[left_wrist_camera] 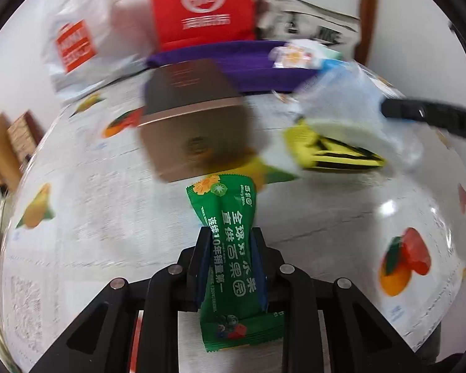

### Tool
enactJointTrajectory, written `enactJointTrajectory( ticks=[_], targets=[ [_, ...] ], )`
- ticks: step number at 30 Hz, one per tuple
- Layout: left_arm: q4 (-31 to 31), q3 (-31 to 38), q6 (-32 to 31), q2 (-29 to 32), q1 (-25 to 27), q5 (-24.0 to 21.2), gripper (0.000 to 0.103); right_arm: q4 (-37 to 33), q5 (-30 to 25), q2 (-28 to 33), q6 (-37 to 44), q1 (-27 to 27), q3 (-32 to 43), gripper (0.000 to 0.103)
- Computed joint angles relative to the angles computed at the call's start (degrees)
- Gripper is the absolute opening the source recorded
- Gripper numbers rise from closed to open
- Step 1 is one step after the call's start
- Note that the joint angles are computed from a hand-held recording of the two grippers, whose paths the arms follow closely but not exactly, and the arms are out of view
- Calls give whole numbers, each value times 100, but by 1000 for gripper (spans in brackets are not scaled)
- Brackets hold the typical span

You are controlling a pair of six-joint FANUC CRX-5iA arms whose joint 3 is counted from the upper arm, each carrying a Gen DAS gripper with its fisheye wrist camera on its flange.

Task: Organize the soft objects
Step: 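Grasp the green snack packet with the left tool while the right tool holds the mesh bag, then lift the green packet with the left tool while the right tool lifts the mesh bag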

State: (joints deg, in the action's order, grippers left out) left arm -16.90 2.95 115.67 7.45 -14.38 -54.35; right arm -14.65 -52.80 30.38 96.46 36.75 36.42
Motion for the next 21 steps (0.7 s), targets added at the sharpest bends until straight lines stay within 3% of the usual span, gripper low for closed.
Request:
enactJointTrajectory(
  ticks=[12, 14, 16, 18, 21],
  targets=[
    [100, -353, 55, -262, 332, 137, 24, -48, -770, 659, 203, 215, 739, 7],
    [107, -376, 60, -272, 338, 170, 24, -147, -872, 702, 267, 212, 806, 16],
    [115, -377, 49, -270, 341, 180, 25, -314, -919, 702, 368, 191, 820, 38],
    [94, -381, 78, -281, 325, 166, 25, -324, -834, 675, 416, 220, 739, 49],
    [85, -375, 70, -282, 322, 148, 26, 1, -586, 619, 379, 356, 504, 49]
  ],
)
